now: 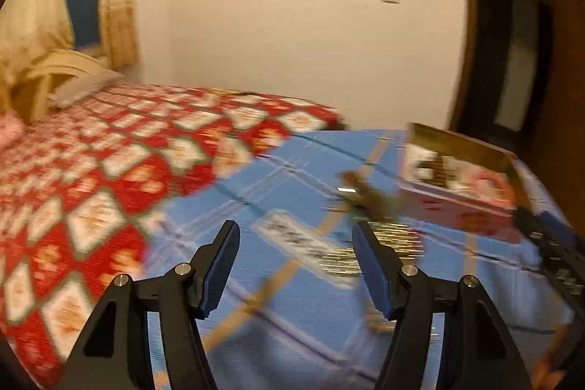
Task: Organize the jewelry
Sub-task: 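Grasp the gold bead chain from the pile with the right tool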
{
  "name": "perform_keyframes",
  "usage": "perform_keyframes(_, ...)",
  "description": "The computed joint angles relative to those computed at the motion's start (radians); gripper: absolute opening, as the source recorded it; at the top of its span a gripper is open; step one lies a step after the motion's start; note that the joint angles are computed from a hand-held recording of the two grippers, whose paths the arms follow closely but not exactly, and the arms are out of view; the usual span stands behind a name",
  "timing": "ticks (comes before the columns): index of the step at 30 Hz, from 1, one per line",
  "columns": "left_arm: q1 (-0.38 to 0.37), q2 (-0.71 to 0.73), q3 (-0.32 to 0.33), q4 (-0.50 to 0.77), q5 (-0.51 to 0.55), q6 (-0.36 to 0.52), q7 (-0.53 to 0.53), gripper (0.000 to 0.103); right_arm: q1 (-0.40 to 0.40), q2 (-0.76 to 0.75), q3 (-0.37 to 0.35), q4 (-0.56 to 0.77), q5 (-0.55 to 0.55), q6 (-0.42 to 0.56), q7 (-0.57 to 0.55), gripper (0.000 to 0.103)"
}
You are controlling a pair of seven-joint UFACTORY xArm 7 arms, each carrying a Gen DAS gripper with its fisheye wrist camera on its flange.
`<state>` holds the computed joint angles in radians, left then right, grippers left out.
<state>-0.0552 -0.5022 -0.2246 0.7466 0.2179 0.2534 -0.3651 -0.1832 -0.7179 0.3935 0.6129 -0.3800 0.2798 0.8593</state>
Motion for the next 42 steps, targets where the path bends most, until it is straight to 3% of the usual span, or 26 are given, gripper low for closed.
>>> perform_keyframes(2, 0.05, 0.003, -0.014, 0.002, 0.027, 0.009, -0.026, 0.064, 0.039, 0.017, -0.019, 0.0, 0.016, -0.008, -0.02, 0.062)
perform_keyframes(6, 0.027, 0.023, 0.044, 0.005, -0.028, 0.028, -0.034, 0.064, 0.142, 0.08, -0.07, 0.015, 0.069, -0.031, -0.082, 0.062)
perform_keyframes(10, 0.042, 0.024, 0.036, 0.005, -0.02, 0.04, -0.059, 0.064, 0.255, 0.176, -0.123, 0.061, 0.142, -0.032, -0.159, 0.062)
perform_keyframes(16, 0.031, 0.018, 0.045, -0.004, -0.02, 0.025, -0.052, 0.064, 0.249, 0.337, -0.087, 0.204, 0.097, 0.025, -0.194, 0.061)
perform_keyframes(18, 0.029, 0.021, 0.048, -0.002, -0.026, 0.031, -0.051, 0.064, 0.291, 0.392, -0.118, 0.249, 0.111, 0.05, -0.235, 0.055)
perform_keyframes(20, 0.024, 0.025, 0.053, 0.002, -0.033, 0.039, -0.047, 0.064, 0.321, 0.424, -0.136, 0.279, 0.112, 0.079, -0.267, 0.039)
perform_keyframes(22, 0.021, 0.029, 0.055, 0.006, -0.037, 0.046, -0.043, 0.064, 0.357, 0.454, -0.156, 0.312, 0.125, 0.127, -0.318, 0.031)
perform_keyframes(24, 0.02, 0.03, 0.056, 0.007, -0.038, 0.051, -0.042, 0.064, 0.371, 0.479, -0.159, 0.344, 0.113, 0.184, -0.33, 0.03)
perform_keyframes(25, 0.02, 0.031, 0.056, 0.008, -0.038, 0.051, -0.043, 0.064, 0.378, 0.478, -0.165, 0.343, 0.111, 0.188, -0.332, 0.03)
perform_keyframes(28, 0.022, 0.032, 0.054, 0.009, -0.037, 0.055, -0.045, 0.064, 0.398, 0.453, -0.191, 0.31, 0.136, 0.154, -0.355, 0.014)
perform_keyframes(29, 0.023, 0.032, 0.053, 0.01, -0.035, 0.055, -0.047, 0.064, 0.402, 0.437, -0.198, 0.291, 0.147, 0.128, -0.363, 0.013)
perform_keyframes(32, 0.022, 0.033, 0.054, 0.01, -0.034, 0.056, -0.046, 0.064, 0.389, 0.359, -0.194, 0.206, 0.148, -0.009, -0.359, 0.013)
perform_keyframes(34, 0.024, 0.032, 0.053, 0.01, -0.031, 0.059, -0.048, 0.064, 0.335, 0.316, -0.146, 0.172, 0.107, -0.054, -0.317, 0.013)
perform_keyframes(37, 0.021, 0.03, 0.054, 0.008, -0.029, 0.059, -0.043, 0.064, 0.307, 0.24, -0.139, 0.108, 0.12, -0.138, -0.297, 0.013)
perform_keyframes(39, -0.011, 0.031, 0.081, 0.003, -0.052, 0.049, -0.01, 0.064, 0.285, 0.201, -0.136, 0.08, 0.143, -0.181, -0.285, 0.013)
perform_keyframes(42, -0.074, 0.035, 0.124, 0.0, -0.103, 0.033, 0.07, 0.064, 0.18, 0.146, -0.072, 0.058, 0.151, -0.207, -0.24, 0.013)
